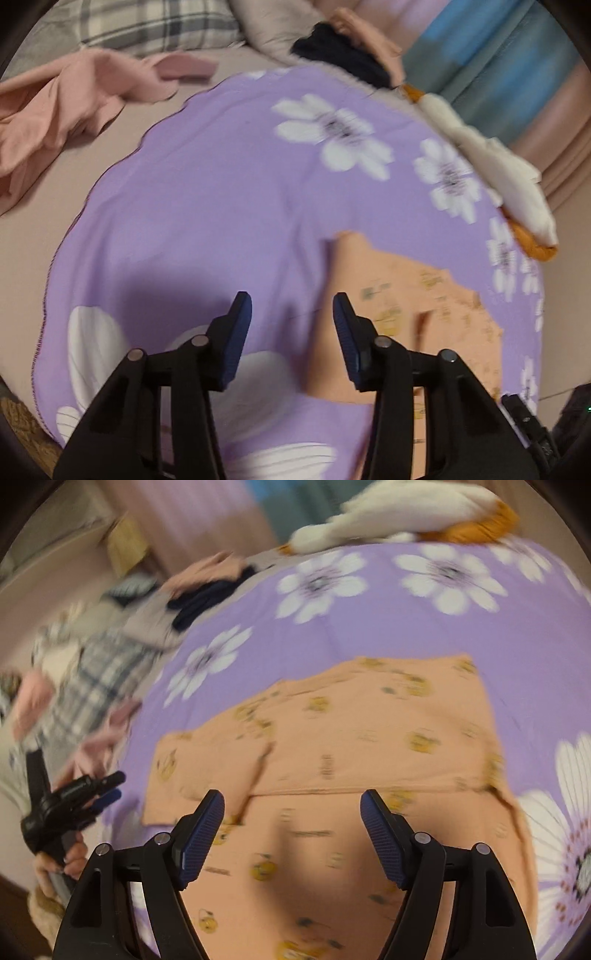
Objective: Fold small clothes
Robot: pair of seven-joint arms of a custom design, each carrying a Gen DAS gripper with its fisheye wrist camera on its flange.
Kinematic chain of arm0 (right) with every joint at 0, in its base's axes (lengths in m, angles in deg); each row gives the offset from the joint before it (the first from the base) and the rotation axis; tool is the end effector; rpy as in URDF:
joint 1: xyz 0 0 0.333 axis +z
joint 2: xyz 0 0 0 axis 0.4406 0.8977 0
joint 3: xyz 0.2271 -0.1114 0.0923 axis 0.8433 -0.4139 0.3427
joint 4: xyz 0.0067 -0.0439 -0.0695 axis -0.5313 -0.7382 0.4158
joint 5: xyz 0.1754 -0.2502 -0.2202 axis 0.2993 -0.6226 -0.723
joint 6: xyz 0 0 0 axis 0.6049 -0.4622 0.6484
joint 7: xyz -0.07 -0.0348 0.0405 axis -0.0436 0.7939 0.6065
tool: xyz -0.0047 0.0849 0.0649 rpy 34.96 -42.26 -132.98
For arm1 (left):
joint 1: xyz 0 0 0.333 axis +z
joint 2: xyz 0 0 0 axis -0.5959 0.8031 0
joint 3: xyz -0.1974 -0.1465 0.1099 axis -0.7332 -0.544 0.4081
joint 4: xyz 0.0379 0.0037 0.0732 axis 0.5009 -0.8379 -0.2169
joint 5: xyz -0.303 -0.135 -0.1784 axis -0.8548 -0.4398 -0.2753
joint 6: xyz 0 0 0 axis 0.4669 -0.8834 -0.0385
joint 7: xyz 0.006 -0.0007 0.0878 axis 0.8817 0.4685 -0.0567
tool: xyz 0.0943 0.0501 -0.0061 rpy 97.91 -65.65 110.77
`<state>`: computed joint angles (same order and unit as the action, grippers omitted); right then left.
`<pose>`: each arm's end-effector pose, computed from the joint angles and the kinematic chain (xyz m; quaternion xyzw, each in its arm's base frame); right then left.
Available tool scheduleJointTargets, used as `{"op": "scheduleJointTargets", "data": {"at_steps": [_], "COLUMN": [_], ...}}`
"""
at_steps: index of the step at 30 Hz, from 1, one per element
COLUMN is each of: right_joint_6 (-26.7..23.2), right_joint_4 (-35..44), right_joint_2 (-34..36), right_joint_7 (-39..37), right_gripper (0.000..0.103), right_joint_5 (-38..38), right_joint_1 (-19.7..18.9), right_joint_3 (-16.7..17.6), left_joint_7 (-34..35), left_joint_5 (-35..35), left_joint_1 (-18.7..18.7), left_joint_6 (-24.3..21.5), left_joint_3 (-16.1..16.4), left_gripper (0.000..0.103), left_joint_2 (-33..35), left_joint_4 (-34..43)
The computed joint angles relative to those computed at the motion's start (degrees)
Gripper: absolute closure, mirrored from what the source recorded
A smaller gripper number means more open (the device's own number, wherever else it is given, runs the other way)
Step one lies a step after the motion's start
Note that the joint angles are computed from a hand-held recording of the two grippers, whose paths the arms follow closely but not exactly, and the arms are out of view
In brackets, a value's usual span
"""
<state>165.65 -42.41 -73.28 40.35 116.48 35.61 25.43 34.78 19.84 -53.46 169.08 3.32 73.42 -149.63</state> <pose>0.5616 0.0749 0.4874 -0.6853 0.6181 -0.0488 0.3820 0.5424 -0.2885 0.4608 -0.8266 0.4507 -0.3094 0.1336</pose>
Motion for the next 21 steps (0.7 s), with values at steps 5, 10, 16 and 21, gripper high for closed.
{"op": "scheduleJointTargets", "data": {"at_steps": [5, 10, 16, 21], "right_joint_6": [2.21, 3.53, 1.88, -0.21], "right_joint_4": [3.09, 6.64, 10.64, 14.59], "right_joint_2": [2.92, 6.87, 10.98, 14.82], "right_joint_7": [2.92, 7.63, 9.36, 15.19], "right_gripper": [0.027, 0.027, 0.028, 0.047], "right_joint_5": [-11.77, -24.91, -31.41, -37.97], "right_joint_1": [3.02, 5.27, 6.34, 7.00], "right_joint_3": [3.35, 4.84, 5.50, 4.89], "left_joint_7": [1.73, 1.81, 2.44, 3.09], "left_joint_5": [-2.93, -3.82, -5.05, -5.61], "left_joint_1": [0.93, 1.75, 2.34, 2.48], "left_joint_6": [1.33, 1.13, 3.11, 2.99], "left_joint_3": [0.00, 0.07, 0.02, -0.07], "left_gripper": [0.061, 0.061, 0.061, 0.061], "left_joint_2": [-0.66, -1.91, -1.97, -2.02], "left_joint_4": [-1.98, -4.06, -4.66, -4.70]}}
